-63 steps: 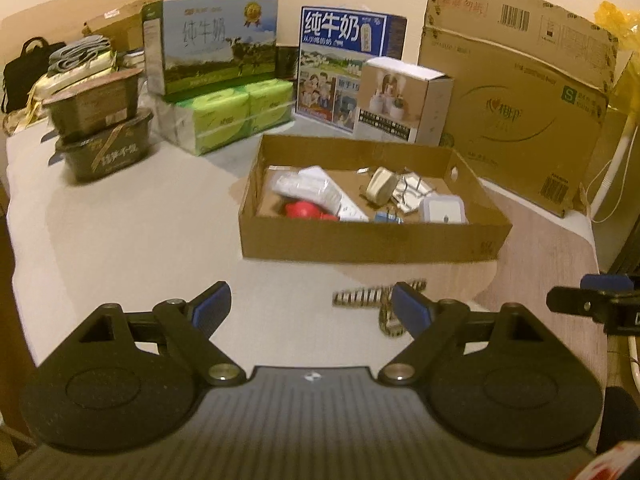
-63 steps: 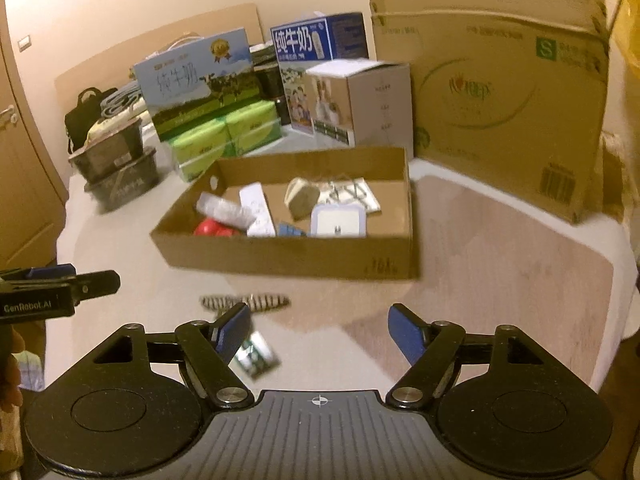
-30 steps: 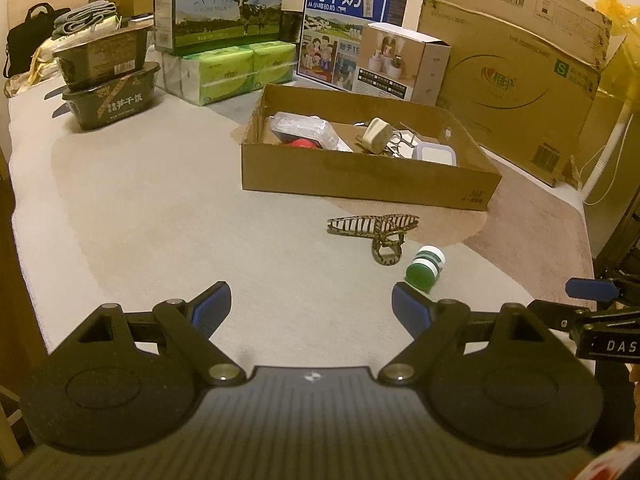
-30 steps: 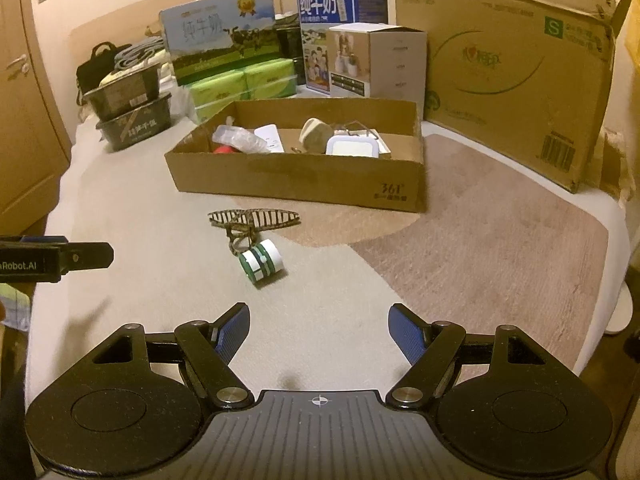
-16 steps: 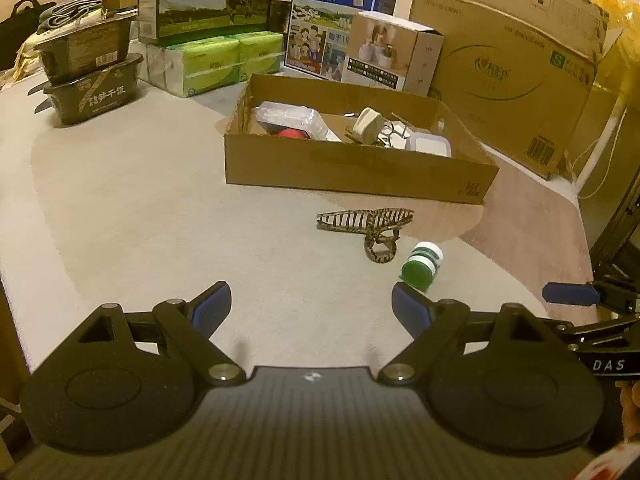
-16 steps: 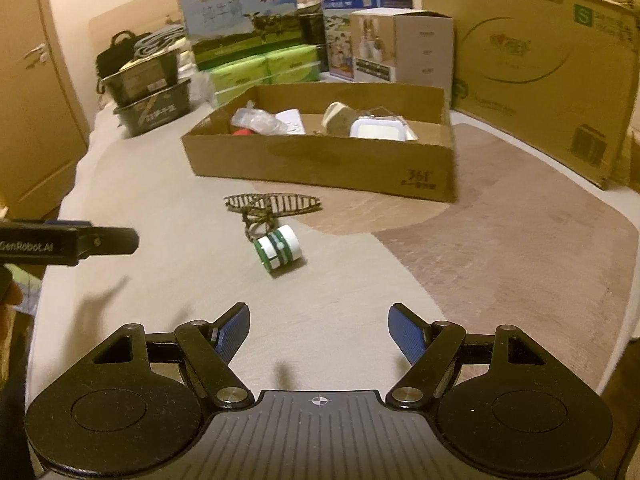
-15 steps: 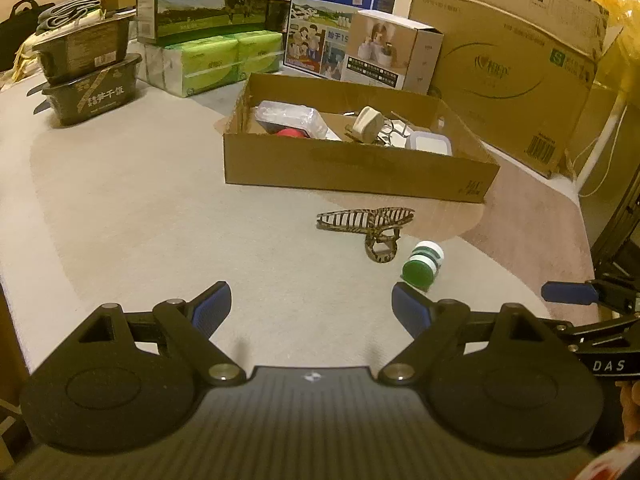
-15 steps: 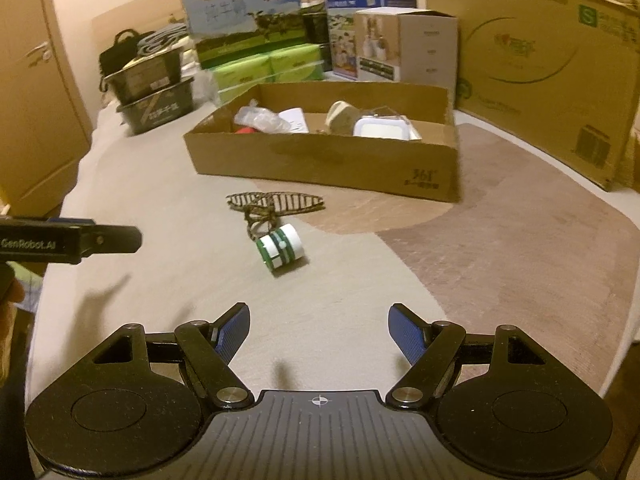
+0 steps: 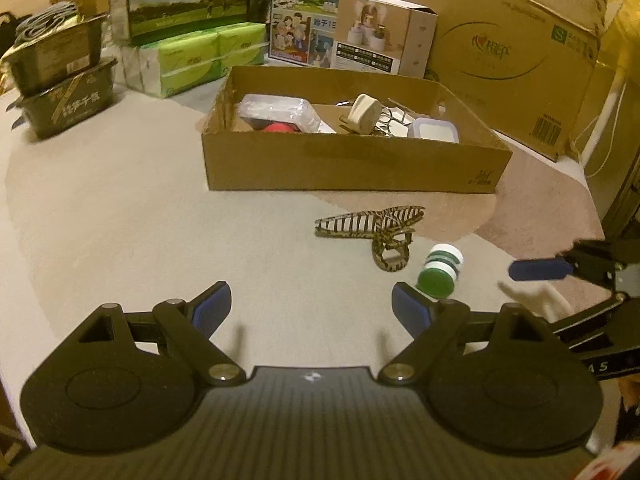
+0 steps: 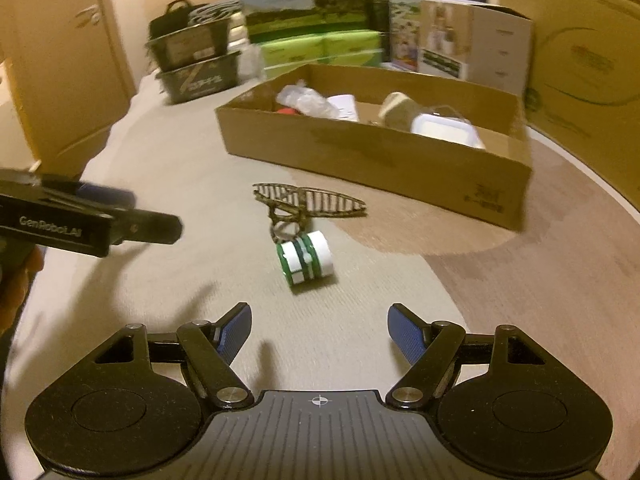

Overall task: Organize rigid objects
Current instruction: 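Grasp the leopard-print hair claw clip with the left tool while the right tool grasps the green-and-white roll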

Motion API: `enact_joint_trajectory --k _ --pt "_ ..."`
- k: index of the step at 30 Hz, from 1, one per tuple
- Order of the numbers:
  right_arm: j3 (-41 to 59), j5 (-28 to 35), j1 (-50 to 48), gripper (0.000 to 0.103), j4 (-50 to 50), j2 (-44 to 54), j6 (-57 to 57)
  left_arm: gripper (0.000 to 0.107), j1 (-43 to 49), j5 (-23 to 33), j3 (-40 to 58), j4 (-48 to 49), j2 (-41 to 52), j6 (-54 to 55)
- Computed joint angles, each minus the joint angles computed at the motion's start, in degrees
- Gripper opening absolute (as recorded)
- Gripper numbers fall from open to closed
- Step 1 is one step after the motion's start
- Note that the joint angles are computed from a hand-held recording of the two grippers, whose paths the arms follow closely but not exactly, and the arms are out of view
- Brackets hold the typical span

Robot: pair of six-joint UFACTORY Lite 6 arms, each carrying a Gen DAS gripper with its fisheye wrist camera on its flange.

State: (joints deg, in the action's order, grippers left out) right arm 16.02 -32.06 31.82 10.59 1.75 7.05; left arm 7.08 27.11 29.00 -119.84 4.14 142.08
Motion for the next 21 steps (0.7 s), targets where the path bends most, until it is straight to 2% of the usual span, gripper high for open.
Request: enact_joint_trajectory --k 5,12,16,21 --pt "6.22 0.1 -3.18 0.065 -7.0 6.8 -0.48 0.086 -0.56 0.62 3.13 -1.7 4.3 1.26" --pt "13.62 1.71 -5.19 0.049 -11.29 13.38 -1.84 0.086 -0.16 1.41 5.7 -1.28 8.42 0.61" --pt "15.29 2.41 -6.3 0.033 -13.7 15.18 -0.92 0.086 0.14 2.02 6.35 -0.84 9.89 0.37" --pt "12.11 1.26 -6.49 0.032 -11.33 12.46 -1.07 0.086 -1.17 2.13 6.78 -0.85 10.66 -0.28"
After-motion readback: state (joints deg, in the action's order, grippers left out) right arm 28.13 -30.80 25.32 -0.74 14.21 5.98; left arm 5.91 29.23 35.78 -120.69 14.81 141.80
